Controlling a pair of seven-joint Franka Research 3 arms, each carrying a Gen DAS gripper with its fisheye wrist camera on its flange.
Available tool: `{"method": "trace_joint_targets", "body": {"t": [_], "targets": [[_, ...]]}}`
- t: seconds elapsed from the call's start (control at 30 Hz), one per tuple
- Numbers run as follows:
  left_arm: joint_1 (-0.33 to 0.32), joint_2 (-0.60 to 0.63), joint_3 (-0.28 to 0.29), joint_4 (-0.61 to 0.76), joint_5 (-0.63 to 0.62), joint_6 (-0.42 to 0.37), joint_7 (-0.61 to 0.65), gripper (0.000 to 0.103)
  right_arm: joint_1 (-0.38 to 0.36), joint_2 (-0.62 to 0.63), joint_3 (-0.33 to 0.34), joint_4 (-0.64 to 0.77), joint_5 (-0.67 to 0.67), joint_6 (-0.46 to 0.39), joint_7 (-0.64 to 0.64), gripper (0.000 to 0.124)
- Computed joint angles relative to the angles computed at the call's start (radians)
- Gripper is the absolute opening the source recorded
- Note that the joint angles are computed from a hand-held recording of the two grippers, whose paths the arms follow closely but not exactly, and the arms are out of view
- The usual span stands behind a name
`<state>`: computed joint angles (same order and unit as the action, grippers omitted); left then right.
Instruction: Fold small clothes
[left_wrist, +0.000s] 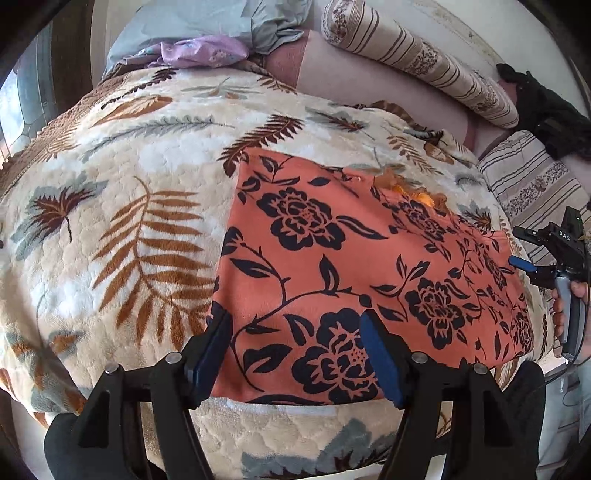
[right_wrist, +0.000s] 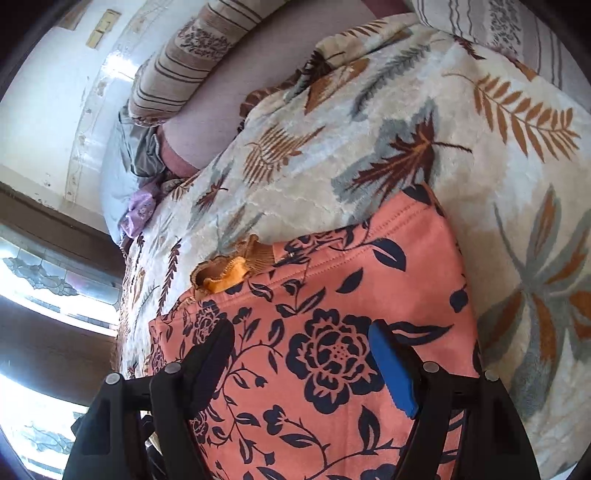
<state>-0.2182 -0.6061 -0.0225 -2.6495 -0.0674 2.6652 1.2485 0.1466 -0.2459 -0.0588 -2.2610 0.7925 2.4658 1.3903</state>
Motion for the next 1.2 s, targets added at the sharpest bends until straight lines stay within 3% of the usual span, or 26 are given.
{"method": "trace_joint_targets", "body": {"t": [0.1, 0.17, 0.27, 0.43, 0.57, 0.77, 0.9, 1.2], "targets": [[0.006, 0.049, 0.009, 0.016, -0.007, -0.045, 0.002, 0.074, -0.033, 0.052, 0.020, 0.013, -0.066, -0.007, 0.094, 0.079], [0.014, 0.033, -0.008, -0.010, 0.007, -0.007, 0.013, 0.074, -0.015, 0.054, -0.004, -0.009, 0.020, 0.018, 0.052, 0.079], [0.015, 0.008, -0.021, -0.009, 0.019, -0.026, 0.004, 0.074, -0.019, 0.044, 0.002, -0.008, 0.002, 0.017, 0.057, 0.079], [0.013, -0.045, -0.010, -0.043, 0.024, 0.021, 0.001, 0.074, -0.012, 0.035, 0.011, 0.008, -0.026, 0.039, 0.034, 0.079], [0.040, -0.002, -0.003, -0.027, 0.025, -0.078, -0.030, 0.074, -0.021, 0.070, 0.007, 0.017, -0.040, 0.013, 0.089, 0.079], [0.038, -0.057, 0.007, -0.069, 0.018, -0.022, -0.027, 0.074, -0.011, 0.051, 0.011, 0.011, -0.020, 0.043, 0.061, 0.079], [0.061, -0.010, -0.005, -0.042, 0.043, -0.073, -0.035, 0.074, -0.021, 0.093, 0.012, 0.036, -0.060, 0.012, 0.104, 0.079], [0.064, -0.066, -0.016, -0.051, 0.062, -0.069, -0.060, 0.074, -0.001, -0.003, 0.019, -0.015, -0.047, 0.064, 0.065, 0.079]]}}
